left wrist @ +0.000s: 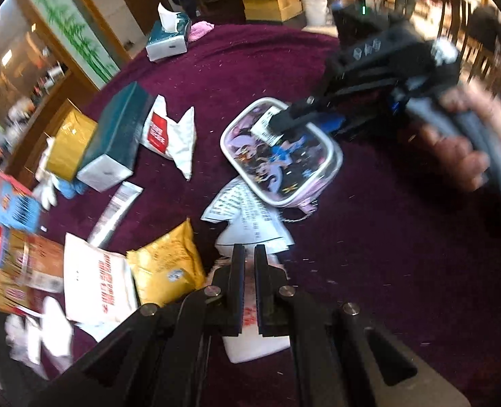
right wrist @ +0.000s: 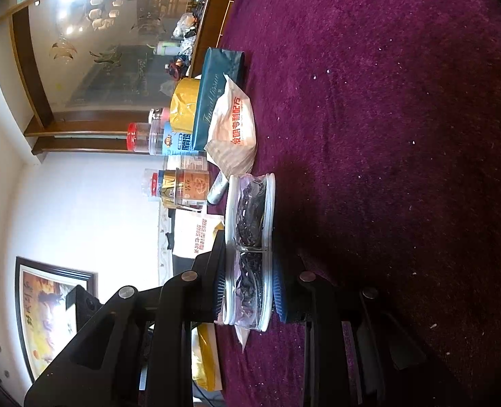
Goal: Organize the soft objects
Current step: 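Grasp the pink fluffy plush with the left gripper while the right gripper holds the pouch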
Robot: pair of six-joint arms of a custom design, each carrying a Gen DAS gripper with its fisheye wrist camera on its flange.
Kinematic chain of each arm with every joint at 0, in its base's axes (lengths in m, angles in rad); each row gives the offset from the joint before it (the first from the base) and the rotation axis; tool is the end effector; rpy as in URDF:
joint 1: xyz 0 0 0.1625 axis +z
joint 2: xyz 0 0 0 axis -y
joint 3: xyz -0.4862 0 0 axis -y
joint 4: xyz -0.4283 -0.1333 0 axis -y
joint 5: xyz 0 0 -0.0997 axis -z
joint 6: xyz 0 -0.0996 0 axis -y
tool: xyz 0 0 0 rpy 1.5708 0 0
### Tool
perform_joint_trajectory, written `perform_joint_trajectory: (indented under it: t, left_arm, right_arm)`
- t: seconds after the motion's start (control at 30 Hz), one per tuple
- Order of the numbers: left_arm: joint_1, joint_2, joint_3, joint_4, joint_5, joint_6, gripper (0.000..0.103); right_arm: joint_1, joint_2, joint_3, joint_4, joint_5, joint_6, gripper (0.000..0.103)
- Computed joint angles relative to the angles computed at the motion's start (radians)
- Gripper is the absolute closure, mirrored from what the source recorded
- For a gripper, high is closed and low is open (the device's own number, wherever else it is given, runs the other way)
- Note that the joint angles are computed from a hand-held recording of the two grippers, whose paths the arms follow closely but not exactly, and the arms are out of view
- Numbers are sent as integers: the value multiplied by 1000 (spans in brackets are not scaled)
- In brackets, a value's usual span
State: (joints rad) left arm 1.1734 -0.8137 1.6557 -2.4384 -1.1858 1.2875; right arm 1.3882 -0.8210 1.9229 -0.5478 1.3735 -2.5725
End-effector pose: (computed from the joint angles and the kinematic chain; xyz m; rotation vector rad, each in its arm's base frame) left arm -0.1217 -0.7311 0.1067 2.0673 1.8532 0.2009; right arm 0.0494 -0.5740 0.0001 0.7767 2.3380 -1.2984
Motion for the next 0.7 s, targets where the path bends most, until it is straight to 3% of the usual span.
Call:
perform_joint_trajectory:
  t: [0.2,0.3,0.37,0.43,0.5,0.57,0.7]
  left_arm:
    - [9,-31,-41,146,-48,-91,98]
    - [16,-46,-34,149,-81,-104,95]
    - [17,-56,-13,98,-96,-85,74]
    - [20,-59,-26,127,-113,-80,57]
    - [23,-66,-26,135,-129,-58,52]
    - [18,-66,-15,118,-102,-31,45]
    - [9,-35,-11,77,-31,-11,45]
  right_arm:
    - [1,1,-1,0,1,0,82]
    - [2,2,0,-2,1,0,82]
    - [2,2,0,-3,0,1,82]
    - [3,3,-1,-5,-1,2,82]
    - [5,3,-3,-3,1,3,82]
    - [4,3,-3,-3,0,3,82]
    - [4,4,-3,-3,0,4,82]
